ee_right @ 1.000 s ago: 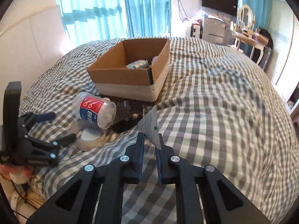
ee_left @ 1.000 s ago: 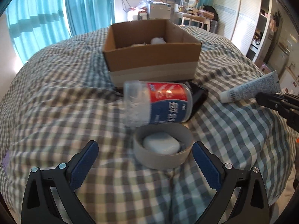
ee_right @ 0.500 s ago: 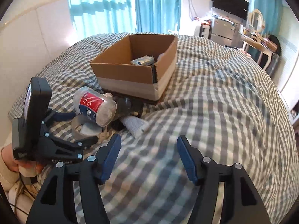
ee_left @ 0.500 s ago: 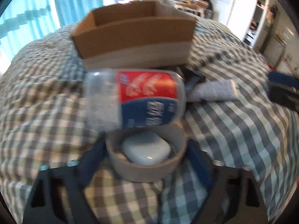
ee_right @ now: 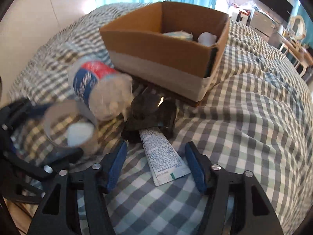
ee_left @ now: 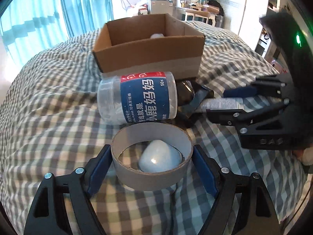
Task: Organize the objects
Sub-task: 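Grasp the tape roll with left gripper while right grasps the toothpaste tube, then lift the tape roll and toothpaste tube off the bedspread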
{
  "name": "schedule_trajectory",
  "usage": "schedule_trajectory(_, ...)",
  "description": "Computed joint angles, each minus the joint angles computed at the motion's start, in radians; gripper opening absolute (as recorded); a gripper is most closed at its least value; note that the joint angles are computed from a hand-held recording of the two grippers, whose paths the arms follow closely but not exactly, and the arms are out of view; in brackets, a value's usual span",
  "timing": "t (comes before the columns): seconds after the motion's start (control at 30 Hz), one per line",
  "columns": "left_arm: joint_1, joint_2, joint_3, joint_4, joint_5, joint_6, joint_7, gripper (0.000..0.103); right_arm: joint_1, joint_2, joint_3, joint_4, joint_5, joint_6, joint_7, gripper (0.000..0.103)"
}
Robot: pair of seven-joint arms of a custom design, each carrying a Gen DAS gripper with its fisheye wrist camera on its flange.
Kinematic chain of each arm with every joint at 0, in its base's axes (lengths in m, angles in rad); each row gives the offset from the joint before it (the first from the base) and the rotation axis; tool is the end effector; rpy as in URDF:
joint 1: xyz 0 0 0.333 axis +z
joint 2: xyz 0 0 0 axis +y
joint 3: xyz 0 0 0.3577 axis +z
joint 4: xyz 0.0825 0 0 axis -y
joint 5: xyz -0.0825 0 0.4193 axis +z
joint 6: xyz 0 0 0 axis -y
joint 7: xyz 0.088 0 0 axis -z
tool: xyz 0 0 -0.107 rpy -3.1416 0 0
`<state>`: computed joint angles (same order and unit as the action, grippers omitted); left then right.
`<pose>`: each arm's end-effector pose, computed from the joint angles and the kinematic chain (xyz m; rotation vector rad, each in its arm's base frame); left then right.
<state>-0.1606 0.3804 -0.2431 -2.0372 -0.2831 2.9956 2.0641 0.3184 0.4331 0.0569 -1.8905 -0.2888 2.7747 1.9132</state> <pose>0.6365 -0.2373 0.3367 -1.3041 2.4281 -0.7625 0.6593 0.2690 0.3381 -2.1923 1.6710 -0.4406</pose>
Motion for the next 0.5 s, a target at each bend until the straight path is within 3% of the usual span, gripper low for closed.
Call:
schedule_trajectory(0.03, 0.007, -0.003, -0.005, 0.000, -0.007, 0.000, 0.001, 0.083, 0.019, -0.001, -0.016, 0.002, -0.023, -0.015, 0.018, 0.039)
schedule_trajectory(0.07, 0.019, -0.008, -0.016, -0.005, -0.018, 0.005, 0.009, 0.083, 0.027, -0.003, -0.019, 0.001, -0.033, -0.027, 0.023, 0.033)
schedule_trajectory(0.23, 0.065, -0.027, -0.049, -0.023, -0.066, 0.020, 0.052, 0.083, 0.108, -0.072, -0.079, -0.073, -0.181, -0.038, 0.163, 0.032)
schedule_trajectory(0.43, 0.076, -0.039, -0.056, -0.027, -0.100, 0.036, 0.071, 0.083, 0.095, -0.163, -0.030, -0.159, -0.240, -0.083, 0.180, 0.032)
schedule_trajectory(0.5, 0.071, -0.044, -0.050, -0.033, -0.102, 0.048, 0.070, 0.083, 0.089, -0.156, -0.021, -0.145, -0.245, -0.091, 0.180, 0.039)
